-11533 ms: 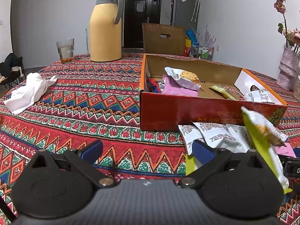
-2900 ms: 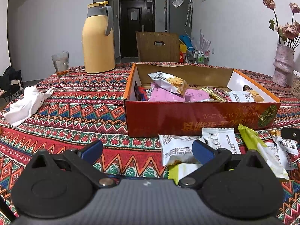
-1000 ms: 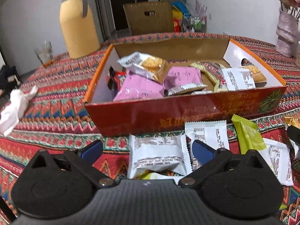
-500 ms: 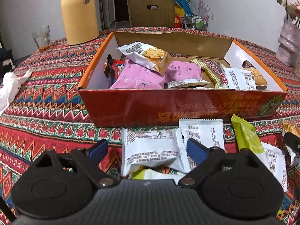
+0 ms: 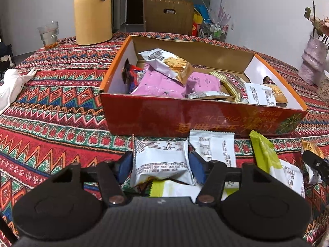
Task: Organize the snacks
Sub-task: 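Grasp a white snack packet with the left tool while the right tool holds its packet, then carry both packets into the box and open both tools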
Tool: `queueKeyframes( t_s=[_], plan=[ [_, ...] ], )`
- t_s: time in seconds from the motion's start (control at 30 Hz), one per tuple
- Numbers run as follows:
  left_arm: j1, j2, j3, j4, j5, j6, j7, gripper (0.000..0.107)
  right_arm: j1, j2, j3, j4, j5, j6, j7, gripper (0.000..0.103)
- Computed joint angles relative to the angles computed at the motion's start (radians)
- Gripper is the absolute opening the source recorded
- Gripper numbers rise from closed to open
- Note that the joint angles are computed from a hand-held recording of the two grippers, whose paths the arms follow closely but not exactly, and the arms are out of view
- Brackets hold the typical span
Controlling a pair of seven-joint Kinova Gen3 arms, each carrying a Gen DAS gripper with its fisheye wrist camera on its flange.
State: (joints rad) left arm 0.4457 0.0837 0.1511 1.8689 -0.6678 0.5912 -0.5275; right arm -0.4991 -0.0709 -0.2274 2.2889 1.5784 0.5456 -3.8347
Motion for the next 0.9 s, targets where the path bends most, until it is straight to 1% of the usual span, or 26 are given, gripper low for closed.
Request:
queueKeyframes(
  t_s=[0.23,0.53,0.73,0.83,0.9],
  plan=[
    [-0.004,-0.034,0.007,0.037,-0.045,-0.009,0.052,0.061,-0.003,-0.001,-0.003,0.001,0.000,0.011,-0.005,0.041],
    [-0.034,-0.092,0.053,0.092,-0.150,-0.040,0.134,0.061,-0.019,0.001,-0.013,0.006,0.010,0.048,-0.018,0.041],
    [-0.067,-0.131,0.097,0.134,-0.251,-0.077,0.209,0.061,-0.034,-0.020,-0.024,0.012,0.009,0.069,-0.003,0.041],
    [-0.087,-0.152,0.123,0.154,-0.320,-0.096,0.274,0.061,-0.040,-0.032,-0.027,0.011,0.011,0.074,0.004,0.041],
    [-0.097,-0.159,0.136,0.154,-0.340,-0.099,0.287,0.061,-0.043,-0.038,-0.028,0.008,0.015,0.074,0.009,0.041]
  ],
)
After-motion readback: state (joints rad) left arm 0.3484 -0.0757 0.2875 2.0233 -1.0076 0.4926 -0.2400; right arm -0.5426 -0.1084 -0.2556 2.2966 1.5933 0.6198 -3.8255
